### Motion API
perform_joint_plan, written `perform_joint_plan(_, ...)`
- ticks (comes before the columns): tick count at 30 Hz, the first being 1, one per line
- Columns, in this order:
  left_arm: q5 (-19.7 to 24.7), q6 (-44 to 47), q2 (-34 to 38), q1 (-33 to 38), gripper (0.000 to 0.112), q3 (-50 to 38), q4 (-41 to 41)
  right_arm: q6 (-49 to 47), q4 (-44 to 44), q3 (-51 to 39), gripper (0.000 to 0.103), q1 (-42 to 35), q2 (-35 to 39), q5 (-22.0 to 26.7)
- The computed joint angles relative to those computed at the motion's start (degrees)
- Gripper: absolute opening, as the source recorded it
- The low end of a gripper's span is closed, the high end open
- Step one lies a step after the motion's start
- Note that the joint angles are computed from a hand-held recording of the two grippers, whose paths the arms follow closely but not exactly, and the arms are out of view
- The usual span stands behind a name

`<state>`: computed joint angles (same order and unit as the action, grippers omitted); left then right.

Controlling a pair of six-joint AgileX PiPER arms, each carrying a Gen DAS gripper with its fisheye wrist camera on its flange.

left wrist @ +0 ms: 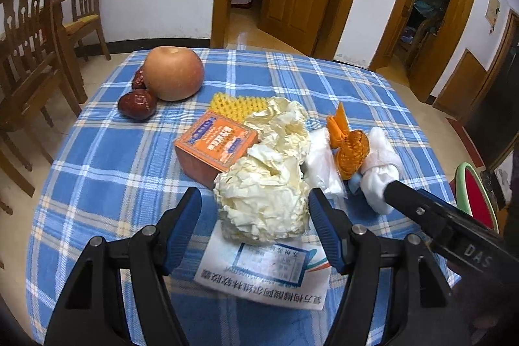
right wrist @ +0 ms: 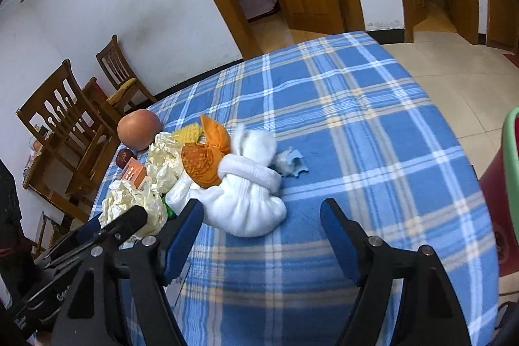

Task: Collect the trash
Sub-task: 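Grasp the crumpled white paper with the left tool while the right tool grasps the white sock, then carry the paper and sock over the red bin with both tools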

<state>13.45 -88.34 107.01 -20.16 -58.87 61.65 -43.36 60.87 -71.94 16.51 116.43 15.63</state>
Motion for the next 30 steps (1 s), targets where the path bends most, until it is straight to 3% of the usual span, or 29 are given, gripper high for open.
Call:
perform_joint_plan(3, -2.0, 0.8, 0.5, 0.5, 0.068, 0.0, -0.7, -2.1, 2.3, -1.2, 0.067, -0.2, 1.2, 1.4)
perform_joint_plan(7, -6.1, 3.0, 0.5, 1.8, 0.053, 0.8, -3.2, -4.4, 4.6, -2.5, 0.051, -0.7, 2.7, 4.7)
perform_joint_plan(9, -6.4, -0.3, 0.2, 1.7, 0.05, 1.2, 0.1, -4.7, 4.9, -2.9, 0.045, -0.7, 3.1, 5.4)
perform_joint_plan(13, -6.3, -6.3, -1.2, 1.3, 0.047, 2.5, 5.6, -8.1, 8.5, -1.8, 0.023, -1.2, 3.0, 5.7)
perform_joint_plan(16, -6.2, -13.4, -3.2, 0.9, 0.046, 4.3, 12.7, -12.0, 12.2, -0.1, 0.02, -1.6, 1.9, 5.8)
perform_joint_plan(23, -5.7, -20.6, -8.4, -0.2, 0.046, 7.3, 19.8, -24.8, 24.3, 6.5, 0.02, -1.9, -3.5, 4.7)
perform_joint_plan(30, -5.3, -14.8, -11.3, -1.9, 0.046, 7.8, 14.3, -33.6, 32.9, 12.6, 0.02, -2.4, -9.4, 4.2)
